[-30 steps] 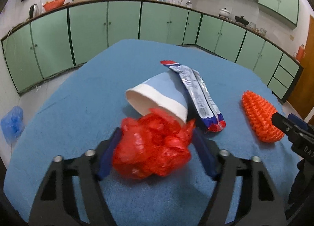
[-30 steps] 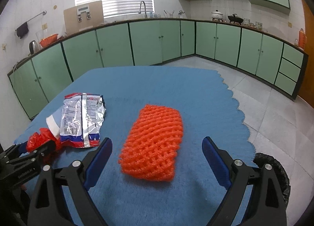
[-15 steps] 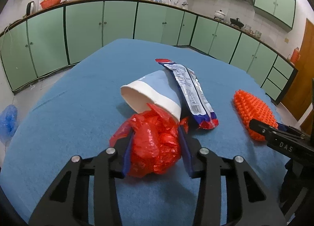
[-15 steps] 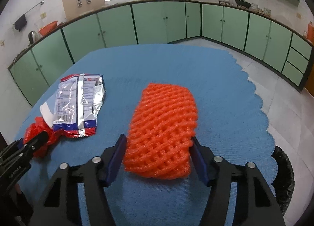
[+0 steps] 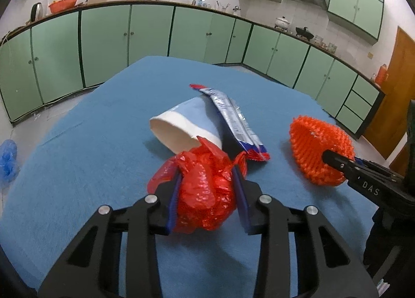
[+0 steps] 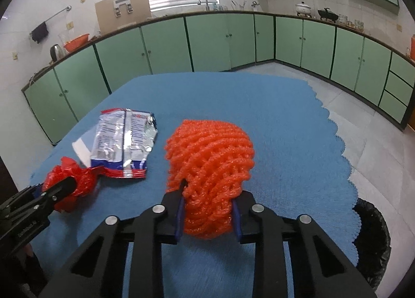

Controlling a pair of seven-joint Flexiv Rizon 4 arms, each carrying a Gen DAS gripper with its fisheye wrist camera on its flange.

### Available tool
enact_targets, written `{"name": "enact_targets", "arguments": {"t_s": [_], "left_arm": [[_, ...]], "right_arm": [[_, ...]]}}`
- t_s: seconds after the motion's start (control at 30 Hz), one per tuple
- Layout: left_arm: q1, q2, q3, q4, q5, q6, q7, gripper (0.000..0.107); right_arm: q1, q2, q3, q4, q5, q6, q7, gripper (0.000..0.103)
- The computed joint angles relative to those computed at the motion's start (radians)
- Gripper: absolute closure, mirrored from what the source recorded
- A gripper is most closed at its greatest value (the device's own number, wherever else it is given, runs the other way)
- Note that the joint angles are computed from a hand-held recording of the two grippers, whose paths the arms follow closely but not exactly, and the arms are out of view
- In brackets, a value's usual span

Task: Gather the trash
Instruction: 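Grasp the red plastic bag with the left gripper while the right gripper grasps the orange foam net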

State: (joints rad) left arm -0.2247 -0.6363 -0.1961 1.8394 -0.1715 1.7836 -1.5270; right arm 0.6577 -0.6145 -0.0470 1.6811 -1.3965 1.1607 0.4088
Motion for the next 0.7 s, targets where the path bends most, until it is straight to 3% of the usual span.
{"name": "enact_targets", "arguments": {"t_s": [0.3, 0.7], "left_arm": [[0.055, 0.041, -0.087, 0.043, 0.044, 0.020, 0.008, 0.072], [0.058, 0.066, -0.137, 0.065, 0.093, 0.066, 0.009, 0.073]], "right_arm": [[-0.028, 0.072, 0.023, 0.057, -0.126, -0.009, 0.088, 0.075], [-0.104, 0.160, 0.101, 0.149, -0.258, -0.053, 0.220, 0.075]]}}
